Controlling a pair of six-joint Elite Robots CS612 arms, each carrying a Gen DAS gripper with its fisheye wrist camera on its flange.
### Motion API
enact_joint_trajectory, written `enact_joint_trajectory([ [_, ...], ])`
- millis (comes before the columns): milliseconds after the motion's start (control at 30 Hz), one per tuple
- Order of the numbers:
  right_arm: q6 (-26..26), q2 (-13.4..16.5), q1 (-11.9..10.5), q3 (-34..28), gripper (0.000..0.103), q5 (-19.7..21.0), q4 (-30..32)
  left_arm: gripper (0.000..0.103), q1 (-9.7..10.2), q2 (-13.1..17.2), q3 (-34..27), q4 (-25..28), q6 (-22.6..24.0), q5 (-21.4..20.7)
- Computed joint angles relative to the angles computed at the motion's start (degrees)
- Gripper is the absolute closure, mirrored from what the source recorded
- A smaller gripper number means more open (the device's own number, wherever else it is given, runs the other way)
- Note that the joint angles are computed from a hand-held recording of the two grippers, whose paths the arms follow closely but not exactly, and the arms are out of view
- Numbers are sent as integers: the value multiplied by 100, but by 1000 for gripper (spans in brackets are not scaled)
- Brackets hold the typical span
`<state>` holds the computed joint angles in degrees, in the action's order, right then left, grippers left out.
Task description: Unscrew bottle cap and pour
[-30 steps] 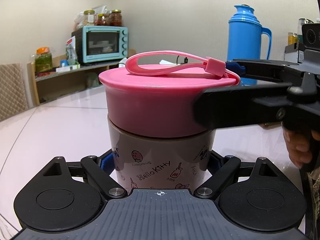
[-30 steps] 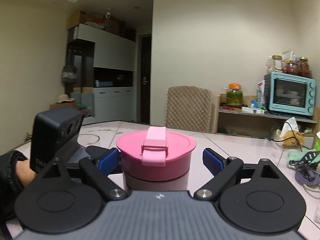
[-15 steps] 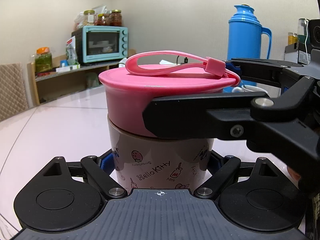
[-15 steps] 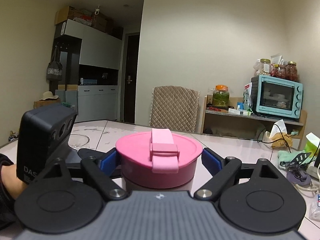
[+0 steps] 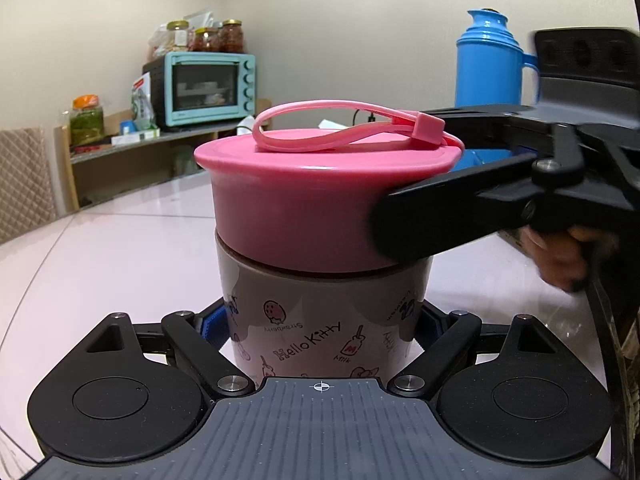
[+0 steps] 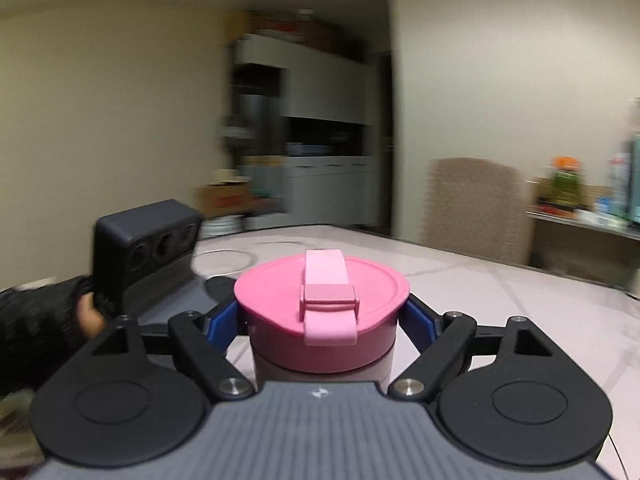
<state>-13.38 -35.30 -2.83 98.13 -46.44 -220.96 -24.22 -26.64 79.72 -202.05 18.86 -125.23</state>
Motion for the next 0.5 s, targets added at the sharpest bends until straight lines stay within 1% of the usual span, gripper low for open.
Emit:
enact_joint_trajectory([
  [33, -81, -3, -71, -59, 19, 279, 216, 12, 0, -2, 4, -2, 6, 6],
  [67, -101, -30, -80, -58, 19, 317, 329, 12, -1, -4, 8, -5, 10, 11],
  [100, -90, -64, -55, -26, 18, 232, 355, 12, 6, 3, -2, 0, -20, -12],
  [167, 31, -99, 53, 82, 12, -230, 75, 12, 8, 3, 0, 0, -25, -19],
  [267, 173, -144, 230, 244, 12, -964, -280, 12, 6, -1, 11, -9, -20, -13],
  [367, 436, -159, 449, 386, 12, -1774, -655, 12, -18, -3, 14, -17, -19, 17],
  [400, 524, -156, 489, 405, 12, -1913, -718, 12, -8, 4, 3, -10, -17, 6],
  [467, 803, -146, 606, 428, 12, -2330, -868, 12, -7, 6, 0, -10, -21, 2],
  [500, 858, -138, 637, 424, 12, -2447, -895, 12, -12, 4, 8, -17, -20, 9],
])
